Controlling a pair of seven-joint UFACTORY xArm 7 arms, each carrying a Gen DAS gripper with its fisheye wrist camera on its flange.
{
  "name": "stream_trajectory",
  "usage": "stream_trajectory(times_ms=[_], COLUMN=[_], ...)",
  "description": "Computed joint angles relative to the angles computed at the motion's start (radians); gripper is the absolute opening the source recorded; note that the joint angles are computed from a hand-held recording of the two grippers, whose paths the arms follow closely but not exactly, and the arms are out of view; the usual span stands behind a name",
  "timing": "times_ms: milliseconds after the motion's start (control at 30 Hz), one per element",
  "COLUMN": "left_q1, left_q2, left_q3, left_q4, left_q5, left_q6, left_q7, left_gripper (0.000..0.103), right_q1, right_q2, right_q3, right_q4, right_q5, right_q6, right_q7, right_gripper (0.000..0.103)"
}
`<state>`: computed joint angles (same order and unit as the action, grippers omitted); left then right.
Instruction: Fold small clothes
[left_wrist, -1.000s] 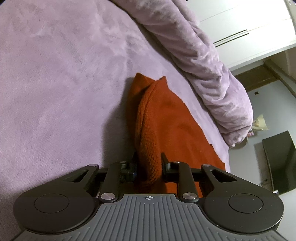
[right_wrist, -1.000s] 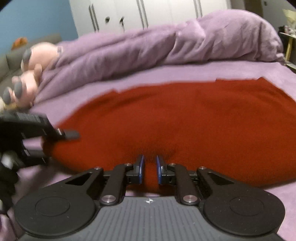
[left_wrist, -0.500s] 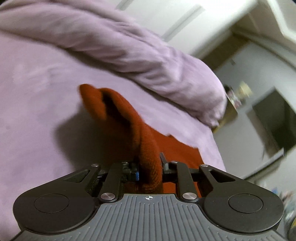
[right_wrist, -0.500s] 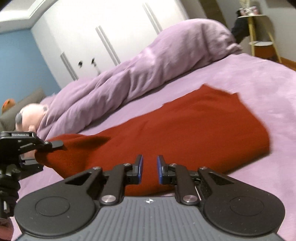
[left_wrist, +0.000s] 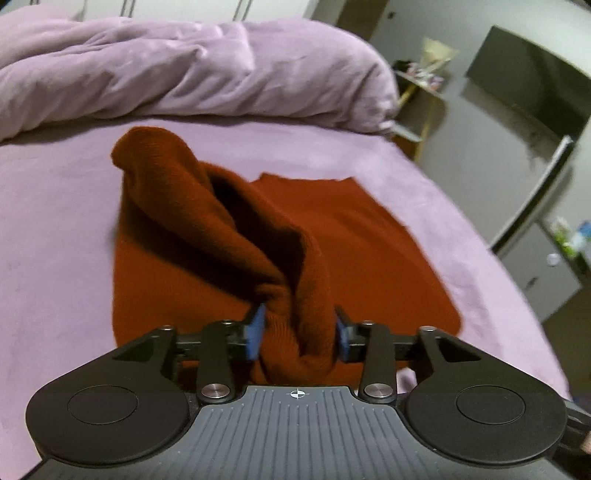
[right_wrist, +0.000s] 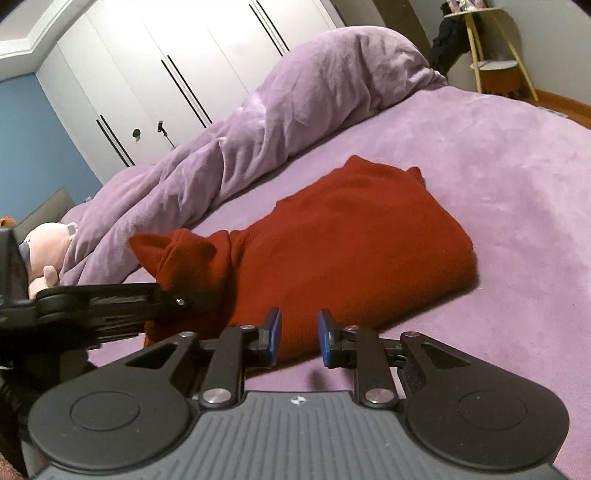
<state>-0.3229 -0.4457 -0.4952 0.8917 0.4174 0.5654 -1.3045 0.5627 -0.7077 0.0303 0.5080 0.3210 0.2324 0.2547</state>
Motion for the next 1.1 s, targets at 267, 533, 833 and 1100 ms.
stream_trajectory(times_ms=[267,533,833,1100], left_q1=[0.05,-0.003,0.018,0.077], left_q2=[-0.348,-0.495,-0.497,-0.398], left_q3=[-0.067,-0.034,-0.044,-0.069], left_q4=[-0.148,-0.255,-0.267,-0.223], left_q5=[-0.04,-0.209,-0.224,-0.204], left_q6=[0.116,0.28,0.277,0.181], left_q7=[-0.093,-0.142,-0.119,-0.151], left_gripper=[0.046,0.044,0.046,0.048], right_q1=[0.055,0.421,0.274,0.086], right_q2=[0.054,0.366,0.587,0.528], right_q3=[-0.048,-0.262,-0.141,0.008], right_q4=[0.066,0.369,0.543,0.454], right_q5=[0.015,0.192,0.162,0.057], right_q6=[-0.028,-0.023,0.103,0.012], right_q7=[-0.071,-0.429,-0.448,-0.272], right_gripper=[0.021,0.067,0.017,0.007])
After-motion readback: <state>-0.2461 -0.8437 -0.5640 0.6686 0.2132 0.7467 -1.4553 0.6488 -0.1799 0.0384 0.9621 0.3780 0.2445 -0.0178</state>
